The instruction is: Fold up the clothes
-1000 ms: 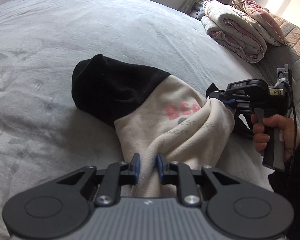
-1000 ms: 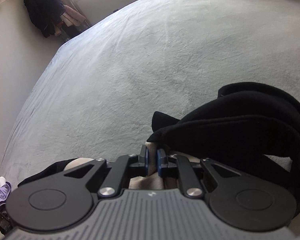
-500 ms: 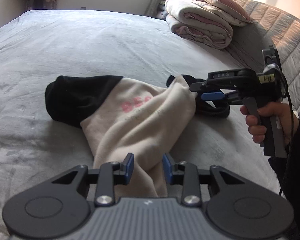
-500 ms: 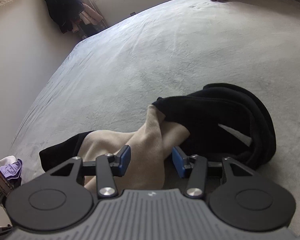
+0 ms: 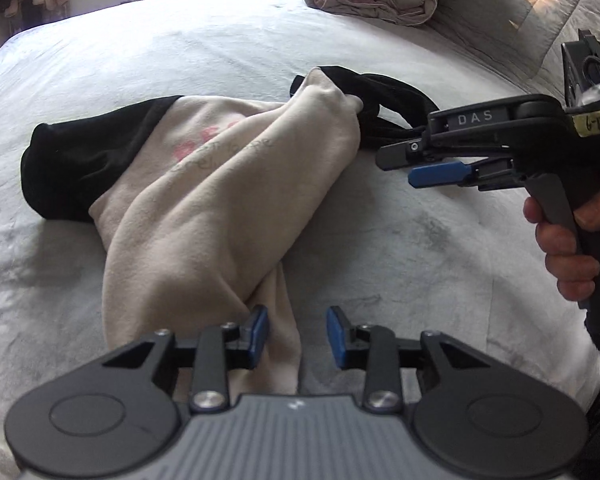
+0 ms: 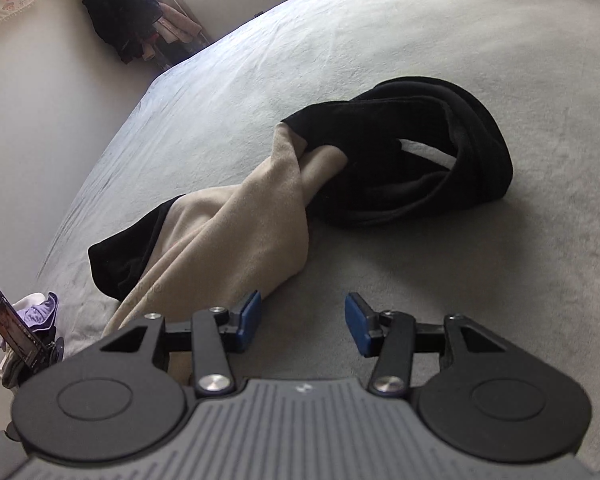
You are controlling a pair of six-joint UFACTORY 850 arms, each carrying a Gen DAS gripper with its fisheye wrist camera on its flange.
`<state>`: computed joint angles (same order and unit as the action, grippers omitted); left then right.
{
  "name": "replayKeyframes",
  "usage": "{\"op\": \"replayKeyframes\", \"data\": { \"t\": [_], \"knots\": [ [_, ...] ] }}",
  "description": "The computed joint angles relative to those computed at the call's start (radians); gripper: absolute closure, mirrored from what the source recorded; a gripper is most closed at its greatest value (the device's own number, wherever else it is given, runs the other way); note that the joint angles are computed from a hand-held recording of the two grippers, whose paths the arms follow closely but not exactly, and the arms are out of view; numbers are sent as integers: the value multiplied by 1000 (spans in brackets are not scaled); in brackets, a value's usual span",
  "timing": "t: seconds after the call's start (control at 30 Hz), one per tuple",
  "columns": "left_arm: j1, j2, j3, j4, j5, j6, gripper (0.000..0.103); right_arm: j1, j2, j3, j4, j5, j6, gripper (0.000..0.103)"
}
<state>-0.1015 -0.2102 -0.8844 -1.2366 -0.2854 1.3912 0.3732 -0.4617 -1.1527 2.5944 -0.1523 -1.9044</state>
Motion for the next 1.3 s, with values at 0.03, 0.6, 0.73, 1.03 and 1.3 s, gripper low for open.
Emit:
{"op": "replayKeyframes", "data": {
  "t": [0.03, 0.6, 0.73, 1.03, 1.3],
  "knots": [
    [-1, 0, 1, 4, -3, -2, 70, 2, 6, 11, 21, -6, -14, 52],
    [-30, -111, -101, 255, 87, -336, 72, 6, 77, 156, 147, -108, -60, 52],
    [-61, -123, -93, 187, 175, -233, 78, 4, 88, 181, 155, -128, -51, 52],
    [-29, -76, -62, -48, 49, -39, 96, 18, 120, 230, 237, -164, -92, 51],
    [68, -19, -39, -178, -311, -39, 96, 14, 152, 276, 220, -232, -9, 51]
  ]
}}
